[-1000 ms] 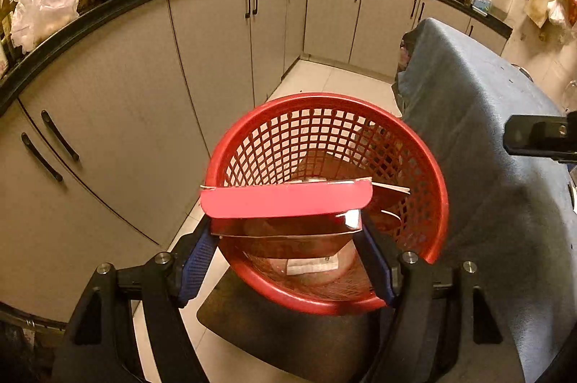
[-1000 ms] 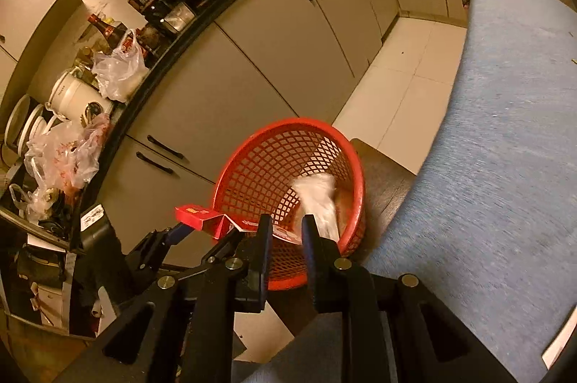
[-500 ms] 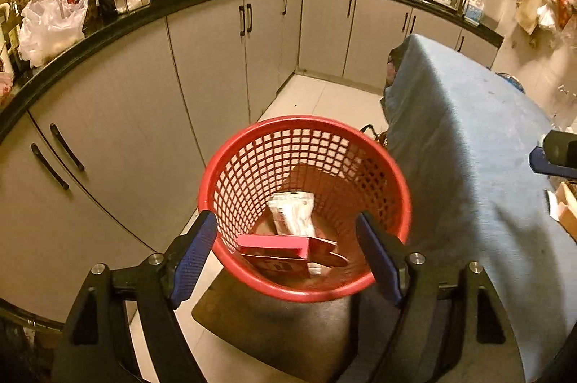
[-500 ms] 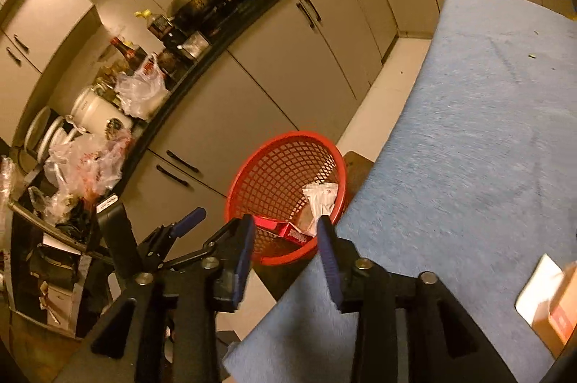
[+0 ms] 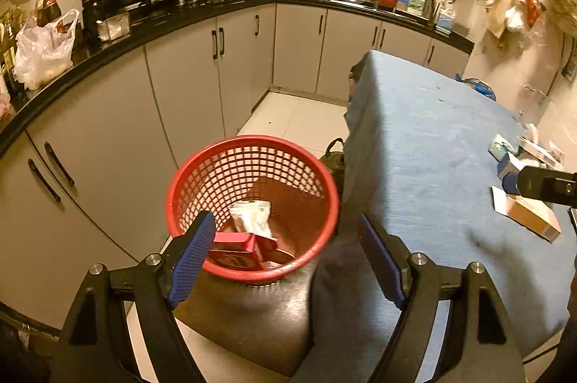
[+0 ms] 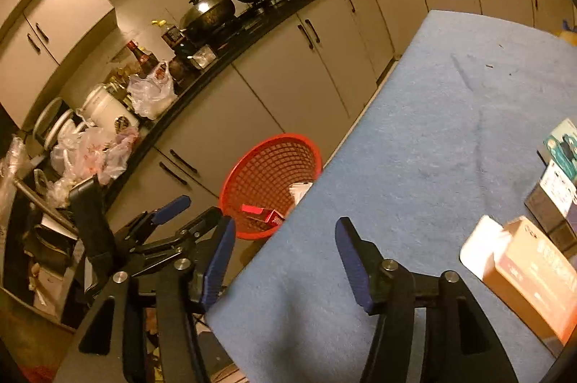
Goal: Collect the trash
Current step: 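Move both open tools back toward the table trash, then grasp the white barcode box with the right tool while the left tool grasps the orange box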
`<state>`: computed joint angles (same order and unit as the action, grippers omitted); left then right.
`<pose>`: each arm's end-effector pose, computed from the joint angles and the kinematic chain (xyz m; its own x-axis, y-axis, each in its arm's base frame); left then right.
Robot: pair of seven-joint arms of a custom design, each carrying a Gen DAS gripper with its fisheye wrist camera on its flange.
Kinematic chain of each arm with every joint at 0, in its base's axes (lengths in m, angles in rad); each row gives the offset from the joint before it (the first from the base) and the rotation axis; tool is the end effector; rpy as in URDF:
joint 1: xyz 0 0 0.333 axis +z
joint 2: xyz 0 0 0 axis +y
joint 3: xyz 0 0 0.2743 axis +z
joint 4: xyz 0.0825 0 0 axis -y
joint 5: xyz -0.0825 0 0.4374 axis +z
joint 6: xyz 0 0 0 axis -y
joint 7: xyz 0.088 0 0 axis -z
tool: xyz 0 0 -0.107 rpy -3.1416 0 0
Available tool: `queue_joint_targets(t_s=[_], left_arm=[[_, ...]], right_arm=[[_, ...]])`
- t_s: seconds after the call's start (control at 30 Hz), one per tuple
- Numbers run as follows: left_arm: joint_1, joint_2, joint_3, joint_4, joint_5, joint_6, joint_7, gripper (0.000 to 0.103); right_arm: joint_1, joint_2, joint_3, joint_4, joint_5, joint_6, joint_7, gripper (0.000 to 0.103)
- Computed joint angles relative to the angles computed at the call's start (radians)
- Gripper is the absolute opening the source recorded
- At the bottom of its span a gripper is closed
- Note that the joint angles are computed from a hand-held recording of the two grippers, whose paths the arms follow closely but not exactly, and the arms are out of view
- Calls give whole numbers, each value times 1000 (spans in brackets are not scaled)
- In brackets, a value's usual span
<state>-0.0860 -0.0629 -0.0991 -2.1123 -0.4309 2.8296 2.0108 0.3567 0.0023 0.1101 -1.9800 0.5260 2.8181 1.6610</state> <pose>0.6201 -0.0952 0.4654 -0.2921 -0.9543 0.0626 -0.6714 0.1580 -0.7241 0.5941 0.2716 0.4952 0.1398 -0.8459 -0.5147 -0.7831 0.2236 -0.5802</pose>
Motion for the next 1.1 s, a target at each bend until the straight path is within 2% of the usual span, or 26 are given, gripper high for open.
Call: queue_joint_targets(t_s=[0.1, 0.17, 0.27, 0.37, 0.43, 0.5, 0.67, 0.73, 0.9, 1.03, 1.1], left_arm=[[-12, -24, -4, -13, -7, -6, 8, 80], [-27, -40, 0, -19, -31, -14, 30, 80], [-53, -61, 4, -25, -67, -30, 66, 80], [-78, -74, 0, -25, -66, -48, 77, 80], [-96, -80, -3, -25, -72, -56, 89, 80], [-111, -84, -4, -25, -79, -70, 101, 80], [-144, -77, -9, 4, -145, -171, 151, 80], [-148, -70, -18, 15, -153, -193, 164, 80], [-158, -72, -39, 23, -162, -242, 176, 81], [-164, -60, -49, 38, -153, -267, 160, 83], [-165, -50, -54, 50, -150, -283, 154, 84]], right_arm=[[3, -54, -5, -61, 105, 16, -94, 63], [2, -101, -11, -114, 103, 26, -96, 63], [18, -193, -46, -210, 196, 39, -180, 63], [-43, -297, -24, -322, 56, 61, -68, 63], [-75, -366, -32, -390, -1, 48, -6, 63], [-148, -435, -16, -461, -81, 31, 101, 63], [-225, -504, -42, -547, -174, -24, 222, 64], [-200, -499, -94, -560, -137, -34, 210, 64], [-124, -501, -172, -584, -19, -30, 122, 65], [-9, -544, -237, -606, 140, -48, -40, 72], [68, -555, -281, -592, 237, -99, -181, 72]])
